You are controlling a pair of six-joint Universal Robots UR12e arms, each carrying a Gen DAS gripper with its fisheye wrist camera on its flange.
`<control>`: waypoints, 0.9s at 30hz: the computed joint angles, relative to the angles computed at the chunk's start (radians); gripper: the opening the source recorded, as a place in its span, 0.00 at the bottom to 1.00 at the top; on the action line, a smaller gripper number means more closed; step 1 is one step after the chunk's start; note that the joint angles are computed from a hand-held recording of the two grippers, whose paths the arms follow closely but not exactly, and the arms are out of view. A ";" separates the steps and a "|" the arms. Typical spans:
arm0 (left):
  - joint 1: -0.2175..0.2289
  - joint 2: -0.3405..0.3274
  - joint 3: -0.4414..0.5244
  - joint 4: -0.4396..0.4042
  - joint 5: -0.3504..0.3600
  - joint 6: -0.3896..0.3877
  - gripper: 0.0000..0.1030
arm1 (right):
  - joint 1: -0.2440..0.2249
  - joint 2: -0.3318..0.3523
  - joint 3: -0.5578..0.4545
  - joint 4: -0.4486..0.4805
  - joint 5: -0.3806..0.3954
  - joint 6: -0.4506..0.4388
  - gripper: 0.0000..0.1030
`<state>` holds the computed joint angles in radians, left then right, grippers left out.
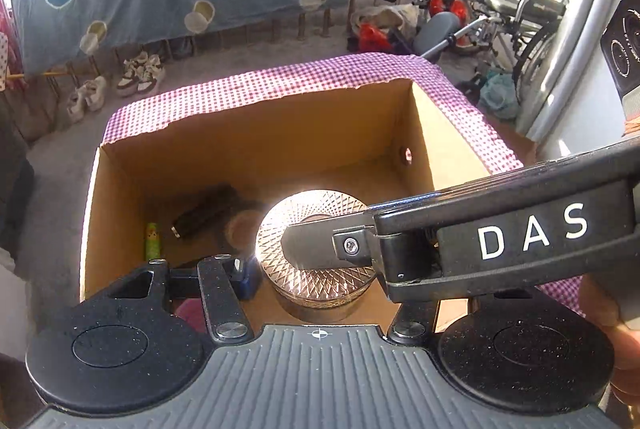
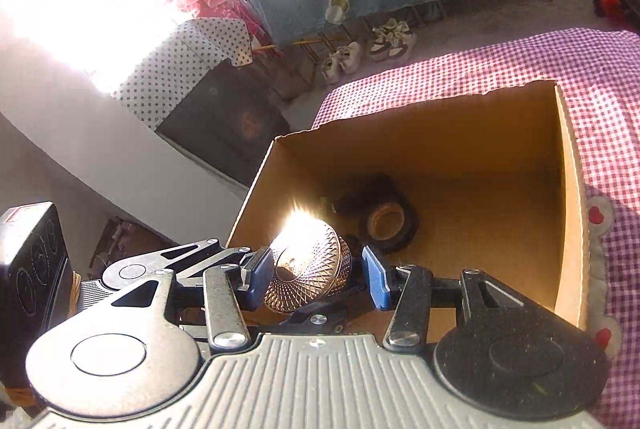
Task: Organize rigid objects
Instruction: 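Lift the gold-lidded jar with the right tool and lower it into the box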
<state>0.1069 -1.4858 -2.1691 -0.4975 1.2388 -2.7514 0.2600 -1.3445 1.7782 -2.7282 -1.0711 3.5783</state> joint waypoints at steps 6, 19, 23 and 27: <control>-0.002 -0.068 0.072 -0.191 0.038 -0.056 0.54 | -0.009 0.074 -0.088 0.206 0.039 -0.045 0.52; -0.003 -0.069 0.089 -0.286 0.077 -0.058 0.62 | -0.008 0.124 -0.123 0.252 0.047 -0.011 0.53; 0.009 -0.035 0.067 -0.253 0.060 -0.055 0.66 | -0.019 0.095 -0.071 0.142 0.059 0.046 0.54; 0.035 0.021 0.031 -0.213 0.011 -0.032 0.73 | -0.030 0.047 0.016 -0.059 0.065 0.143 0.54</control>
